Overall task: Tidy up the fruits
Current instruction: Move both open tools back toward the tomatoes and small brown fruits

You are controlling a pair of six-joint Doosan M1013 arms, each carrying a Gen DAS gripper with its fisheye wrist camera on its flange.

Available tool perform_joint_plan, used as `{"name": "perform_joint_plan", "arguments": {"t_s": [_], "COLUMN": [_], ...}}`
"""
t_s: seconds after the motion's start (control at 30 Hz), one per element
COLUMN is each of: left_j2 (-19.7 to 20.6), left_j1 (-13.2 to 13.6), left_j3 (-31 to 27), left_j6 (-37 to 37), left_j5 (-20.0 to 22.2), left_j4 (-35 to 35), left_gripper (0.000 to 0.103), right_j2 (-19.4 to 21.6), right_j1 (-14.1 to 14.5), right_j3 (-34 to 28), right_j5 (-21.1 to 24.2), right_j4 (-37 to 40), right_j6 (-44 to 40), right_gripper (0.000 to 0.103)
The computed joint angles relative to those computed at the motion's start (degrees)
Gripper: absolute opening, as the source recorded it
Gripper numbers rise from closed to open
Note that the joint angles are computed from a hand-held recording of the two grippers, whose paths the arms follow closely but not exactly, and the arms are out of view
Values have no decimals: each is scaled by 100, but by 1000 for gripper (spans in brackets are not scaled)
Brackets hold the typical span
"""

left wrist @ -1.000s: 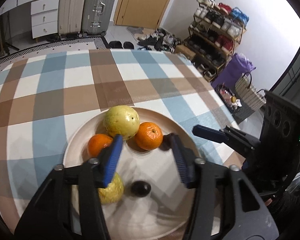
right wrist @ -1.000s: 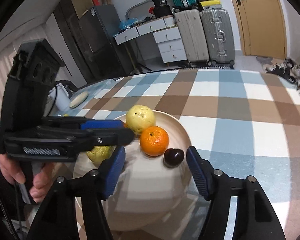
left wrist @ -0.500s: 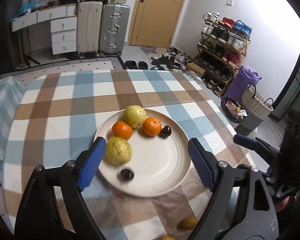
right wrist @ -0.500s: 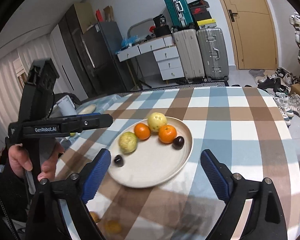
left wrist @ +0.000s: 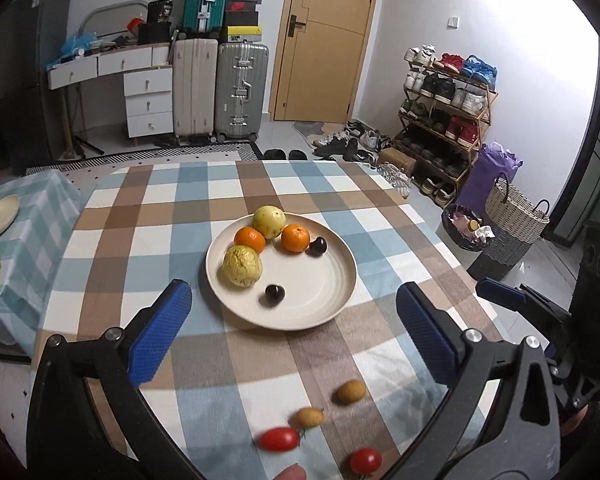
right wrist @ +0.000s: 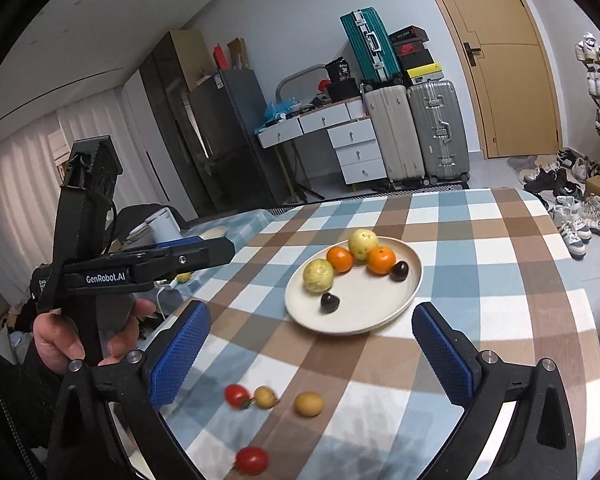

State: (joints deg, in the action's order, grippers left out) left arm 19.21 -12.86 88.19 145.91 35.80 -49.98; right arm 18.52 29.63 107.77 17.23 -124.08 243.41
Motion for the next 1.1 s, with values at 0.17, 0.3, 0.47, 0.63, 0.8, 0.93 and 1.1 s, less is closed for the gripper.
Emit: {"name": "perform_joint_plan", "arguments": {"t_s": [0.17,0.3,0.47,0.63,0.8,0.93,1.1], "left_j2": [-273,-354,-395,-332,-295,-207,-150], "left_j1": [73,178,276,374,414,424,433], "left_j3": [450,703,996,1139,1314,1333,1389], "left_j6": [142,137,118,-75,-88,-241,-199], "left_j5": [-309,-390,-467,-432,-507,-444,-424], "left_j4": [-188,-303,-261,-211,-187,-65,-86], "left_gripper": [102,102,102,102,102,102,102], "right_j2": [-37,-15,32,111,219,323,456], "right_j1": [190,340,460,557,607,632,631], "right_j3": [101,152,230,252,232,185,108], "right_j5": [94,103,51,-36,-194,-354,-535], "right_j4": [125,284,-92,-113,-126,-58,-98], "right_j6": [0,-108,409,514,576,541,591], "right_gripper": [103,103,103,103,103,103,102]}}
